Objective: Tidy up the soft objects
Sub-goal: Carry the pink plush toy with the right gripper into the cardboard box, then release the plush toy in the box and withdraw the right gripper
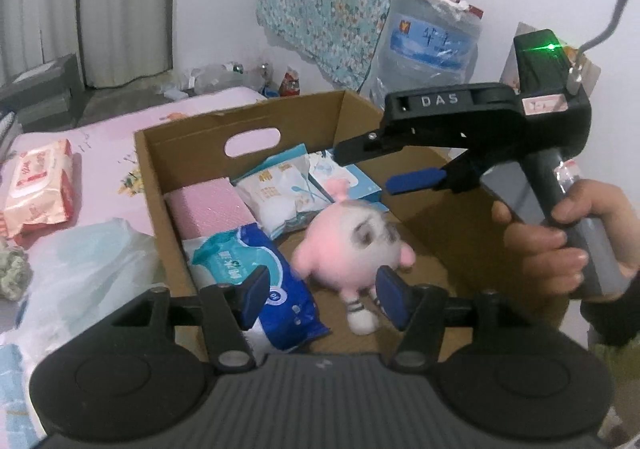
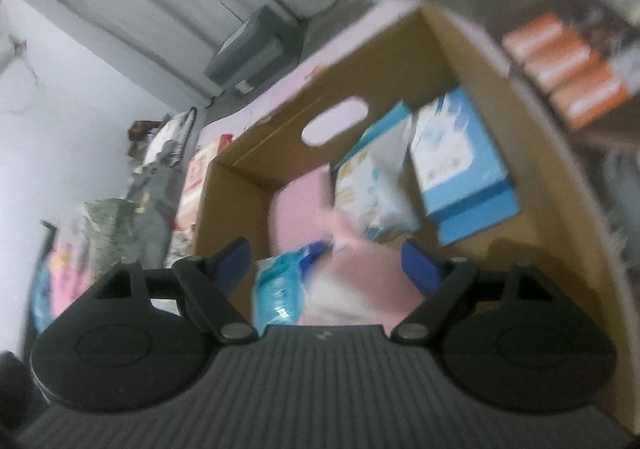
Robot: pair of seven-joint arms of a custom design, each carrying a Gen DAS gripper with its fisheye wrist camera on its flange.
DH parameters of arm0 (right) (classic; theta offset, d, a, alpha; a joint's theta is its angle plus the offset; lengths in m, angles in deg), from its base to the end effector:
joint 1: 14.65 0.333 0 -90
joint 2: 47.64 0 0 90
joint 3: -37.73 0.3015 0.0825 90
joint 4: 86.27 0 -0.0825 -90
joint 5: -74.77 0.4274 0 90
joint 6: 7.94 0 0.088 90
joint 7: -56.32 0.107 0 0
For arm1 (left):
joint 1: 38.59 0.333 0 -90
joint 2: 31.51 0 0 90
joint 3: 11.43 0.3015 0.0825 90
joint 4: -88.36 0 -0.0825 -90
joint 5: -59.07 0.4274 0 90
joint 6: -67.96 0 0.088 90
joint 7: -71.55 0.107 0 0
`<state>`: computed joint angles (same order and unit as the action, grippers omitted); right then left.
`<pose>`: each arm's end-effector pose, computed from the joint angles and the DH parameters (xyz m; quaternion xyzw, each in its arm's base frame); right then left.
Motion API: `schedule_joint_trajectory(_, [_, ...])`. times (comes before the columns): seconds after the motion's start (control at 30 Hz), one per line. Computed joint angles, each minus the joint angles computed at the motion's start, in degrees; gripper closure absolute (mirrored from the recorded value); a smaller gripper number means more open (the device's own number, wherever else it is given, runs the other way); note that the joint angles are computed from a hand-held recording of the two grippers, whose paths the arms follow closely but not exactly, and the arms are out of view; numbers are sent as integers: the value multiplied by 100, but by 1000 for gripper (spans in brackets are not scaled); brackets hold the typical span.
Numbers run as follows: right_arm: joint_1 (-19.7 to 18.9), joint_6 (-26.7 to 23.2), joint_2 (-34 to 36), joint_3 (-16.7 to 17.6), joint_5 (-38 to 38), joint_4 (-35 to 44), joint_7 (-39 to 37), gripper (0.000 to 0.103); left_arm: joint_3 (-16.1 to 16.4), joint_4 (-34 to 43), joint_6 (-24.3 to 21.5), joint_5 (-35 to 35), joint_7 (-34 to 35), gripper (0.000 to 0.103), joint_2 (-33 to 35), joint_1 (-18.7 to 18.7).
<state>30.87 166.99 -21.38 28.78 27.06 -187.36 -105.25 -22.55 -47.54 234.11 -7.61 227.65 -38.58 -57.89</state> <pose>0.5355 0.4848 0.3451 -0.4984 0.7567 -0.0304 0.4221 0.4948 -0.2271 0.3788 -0.4152 0.8199 -0.3780 0.1119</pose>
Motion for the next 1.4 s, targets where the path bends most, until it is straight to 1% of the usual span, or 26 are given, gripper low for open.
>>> schedule_joint_trajectory(0.07, [93,-357,-129,-30,-168,-31,-82,20,33,-124,34,-123,126,43,-165,-12])
schedule_joint_trajectory(0.13, [49,-781,-210,113,-328,-3,-243,20,109,-263,38,-308,316,42,-363,-46])
schedule_joint_trajectory(0.27, [-219,-1936,-184,707,-154,241,-1195,20,260,-537,87,-538,612,38,-717,-116])
schedule_joint_trajectory(0.37, [-424,-2361,81,1052,225,559,-1956,21,356,-778,158,-521,659,34,-969,-128])
schedule_joint_trajectory(0.43, [-497,-2631,324,1187,525,841,-2460,21,434,-949,171,-432,594,31,-1124,-114])
schedule_joint_trajectory(0.47, [-537,-2671,435,1234,696,954,-2657,20,472,-1044,188,-371,535,31,-1203,-98])
schedule_joint_trajectory(0.5, [-606,-2563,526,1279,882,1004,-2820,19,507,-1138,208,-293,456,31,-1278,-80])
schedule_joint_trajectory(0.57, [-763,-2173,689,1357,1296,1051,-3046,21,610,-1328,233,-166,322,31,-1429,-57])
schedule_joint_trajectory(0.6, [-785,-2107,730,1363,1475,1077,-3120,21,669,-1419,257,-138,276,31,-1503,-58])
schedule_joint_trajectory(0.67, [-640,-2039,761,1179,1473,1111,-3088,23,777,-1631,334,-72,144,31,-1663,-37])
schedule_joint_trajectory(0.83, [-393,-1845,808,882,1306,1171,-3020,25,1052,-2083,472,151,-240,31,-1994,12])
schedule_joint_trajectory(0.93, [-363,-1777,857,838,1205,1197,-3124,24,1173,-2313,641,308,-474,31,-2138,2])
schedule_joint_trajectory(1.0, [-353,-1706,868,806,1148,1169,-3191,24,1252,-2427,651,500,-682,31,-2227,36])
schedule_joint_trajectory(1.07, [-397,-1686,817,847,1235,1115,-3234,23,1342,-2557,655,673,-862,31,-2347,51])
schedule_joint_trajectory(1.1, [-369,-1699,771,813,1226,1082,-3180,23,1377,-2618,663,767,-949,31,-2409,61])
schedule_joint_trajectory(1.17, [-193,-1618,625,613,958,948,-2853,23,1426,-2742,715,958,-1115,31,-2543,70])
schedule_joint_trajectory(1.23, [-76,-1531,467,490,683,801,-2522,22,1517,-2856,798,1119,-1204,31,-2667,44])
schedule_joint_trajectory(1.3, [-21,-1552,357,451,442,722,-2279,21,1583,-2926,881,1271,-1318,30,-2736,21])
schedule_joint_trajectory(1.4, [0,-1740,215,494,180,644,-1992,21,1608,-3047,869,1547,-1586,30,-2855,127])
